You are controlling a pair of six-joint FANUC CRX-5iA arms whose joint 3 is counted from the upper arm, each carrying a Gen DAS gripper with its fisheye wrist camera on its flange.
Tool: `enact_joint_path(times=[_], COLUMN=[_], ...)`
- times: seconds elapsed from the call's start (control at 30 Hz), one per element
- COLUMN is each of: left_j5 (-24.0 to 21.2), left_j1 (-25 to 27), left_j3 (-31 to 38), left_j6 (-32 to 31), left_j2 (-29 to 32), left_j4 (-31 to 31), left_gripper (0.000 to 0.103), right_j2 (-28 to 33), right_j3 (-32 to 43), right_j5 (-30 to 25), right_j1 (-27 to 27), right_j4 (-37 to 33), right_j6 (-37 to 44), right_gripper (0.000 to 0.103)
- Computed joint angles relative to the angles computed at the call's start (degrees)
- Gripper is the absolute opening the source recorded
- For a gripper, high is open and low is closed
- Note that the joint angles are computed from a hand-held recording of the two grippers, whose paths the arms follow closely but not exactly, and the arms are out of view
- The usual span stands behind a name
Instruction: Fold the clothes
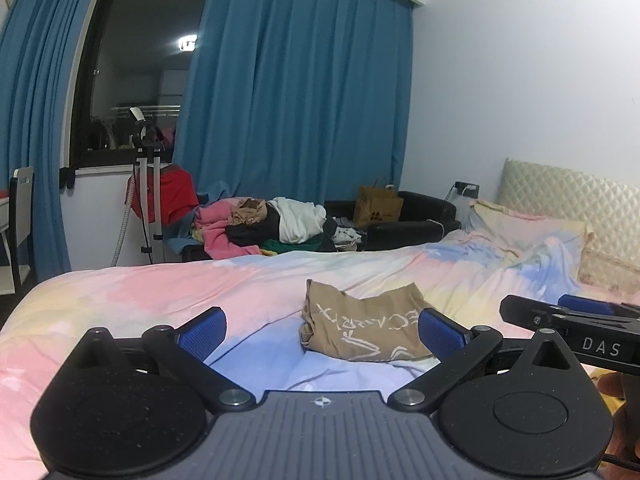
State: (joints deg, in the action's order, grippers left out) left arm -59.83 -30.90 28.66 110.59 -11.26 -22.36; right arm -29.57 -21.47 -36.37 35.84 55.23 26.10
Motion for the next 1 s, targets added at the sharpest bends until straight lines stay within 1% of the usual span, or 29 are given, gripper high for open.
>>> enact_joint_path(times=[0.07,0.23,0.37,0.5,0.67,0.83,1.0], left_j5=[0.0,0.6,0.4,0.3,-0.6,-1.0,-1.1], left_j1=[0.1,1.1,0.9,0.7,0.0,-1.0,-0.8], left_j3=[-0.3,-2.3,-3.2,-3.9,-3.9,-4.0,-3.7], left_j6=[-0.3,-0.6,-0.5,0.1,0.5,1.0,0.5], left_j2=[0.1,-0.6,-0.9,-1.2,-1.2,-1.2,-1.0], left_j4=[-0.3,1.3,0.9,0.4,-0.8,-2.3,-2.0], left_gripper=[0.103,0.103,0.103,0.103,0.103,0.103,0.103], right_j2=[0.0,0.0,0.1,-0.3,-0.5,-0.4,-0.3], right_j3=[-1.0,-3.1,-4.1,-5.9,-7.1,-7.3,-7.2], right_j5=[0.0,0.8,1.3,2.9,3.2,2.8,1.8], right_j1=[0.0,0.0,-0.2,-0.9,-1.6,-1.6,-0.9], right_j4=[1.6,4.6,3.8,6.5,9.3,9.9,9.6], right_j6=[-1.1,-3.9,-4.5,-7.3,-10.8,-11.6,-10.6], right_gripper=[0.087,0.087,0.087,0.087,0.087,0.087,0.087])
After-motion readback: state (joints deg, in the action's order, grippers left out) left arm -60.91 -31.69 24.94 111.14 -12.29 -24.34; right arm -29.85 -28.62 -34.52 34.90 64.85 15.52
